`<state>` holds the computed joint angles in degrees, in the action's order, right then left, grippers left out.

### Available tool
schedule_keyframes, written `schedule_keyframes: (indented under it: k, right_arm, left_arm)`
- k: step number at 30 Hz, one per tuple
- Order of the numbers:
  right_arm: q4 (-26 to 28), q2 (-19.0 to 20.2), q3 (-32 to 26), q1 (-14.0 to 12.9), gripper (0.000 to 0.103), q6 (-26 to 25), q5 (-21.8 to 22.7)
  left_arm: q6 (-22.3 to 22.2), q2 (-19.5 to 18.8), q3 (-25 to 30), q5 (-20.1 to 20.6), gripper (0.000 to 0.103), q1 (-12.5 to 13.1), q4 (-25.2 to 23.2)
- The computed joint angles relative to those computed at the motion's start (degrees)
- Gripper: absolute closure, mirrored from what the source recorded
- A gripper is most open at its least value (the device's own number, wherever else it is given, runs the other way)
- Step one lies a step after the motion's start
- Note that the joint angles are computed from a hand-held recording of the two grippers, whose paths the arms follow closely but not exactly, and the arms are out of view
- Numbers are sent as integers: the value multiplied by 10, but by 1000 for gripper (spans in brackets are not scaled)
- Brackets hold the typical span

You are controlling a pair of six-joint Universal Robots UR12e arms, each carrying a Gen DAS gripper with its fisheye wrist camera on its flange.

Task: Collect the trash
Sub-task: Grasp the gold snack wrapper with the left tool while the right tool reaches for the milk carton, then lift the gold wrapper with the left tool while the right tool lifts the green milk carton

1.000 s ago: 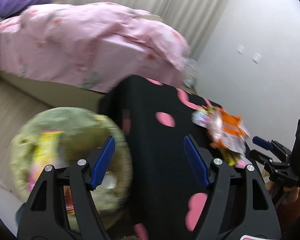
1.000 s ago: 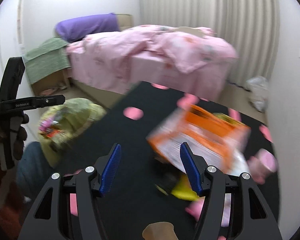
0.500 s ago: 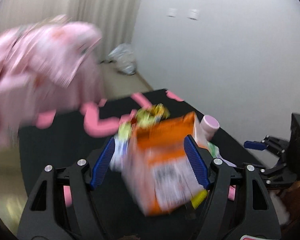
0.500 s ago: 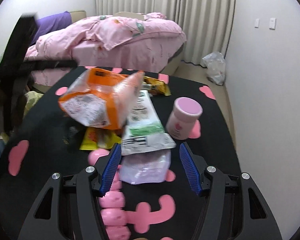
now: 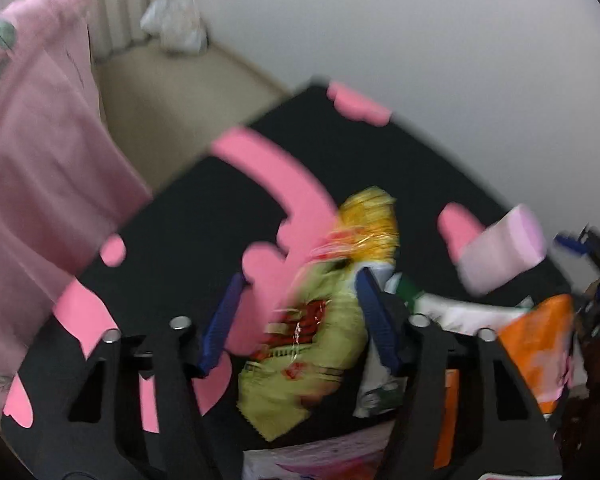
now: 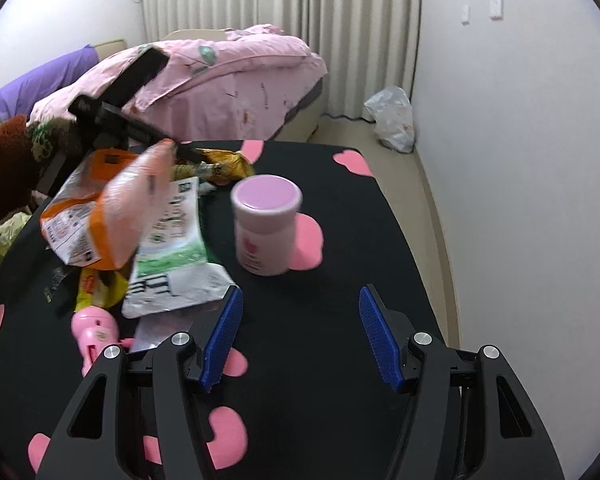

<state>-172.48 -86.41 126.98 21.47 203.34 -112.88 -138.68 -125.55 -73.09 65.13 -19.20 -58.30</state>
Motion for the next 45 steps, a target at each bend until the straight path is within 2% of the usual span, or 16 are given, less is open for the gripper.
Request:
schedule_keyframes:
  k: [1,3,5,10,12,14,17,20,24,26,28,31,36,40,43,45]
  right_arm:
    - [-3,-1,3,-3,45,4,3]
    - [-6,0,6,-7,45,9,8]
    - [-12,3,8,-8,45,10,16]
    - [-47,13,4,-4,45,-16,51]
    - [-56,19,-4,-2,45,-40,72]
    - [-57,26,-15,1,45,-60,82]
    - [-55,42,-38,1,45,-94,104]
    - [-34,59,-68,-3,45,-107,127]
    - [-11,81,-98,-1,45,-112,109]
    - [10,90,-110,-4,45,-102,116]
    - [13,92,-112,-8,45,-87,137]
    - [33,86,-107,-11,48,-69,180]
    - [77,61,-95,14,56,-71,143]
    - [107,48,-94,20,56,-76,143]
    - [104,52,-101,8,45,-61,162]
    - [111,60,-112,1,44,-44,163]
  left_arm:
    - [-1,4,-9,-3,55,1,17]
    - [-14,6,-11,-3,66,3,12]
    - [-39,15,-25,-14,82,9,14]
    - [-98,60,-91,-10,97,24,87]
    - [-147,84,-127,-1,97,33,155]
    - [-197,110,-169,-25,97,51,214]
    - [-252,137,-210,-48,99,71,254]
    - [-292,164,-249,-74,99,90,252]
    - [-317,192,-289,-114,99,111,242]
    - [-328,201,-305,-117,99,114,251]
    - [-342,215,-328,-121,99,121,280]
    - [-341,223,-348,-137,99,126,283]
    - [-323,238,-371,-129,99,132,283]
    - [-317,234,-378,-116,99,130,279]
    - [-329,228,-377,-92,98,125,287]
    - [-336,225,-376,-86,95,125,287]
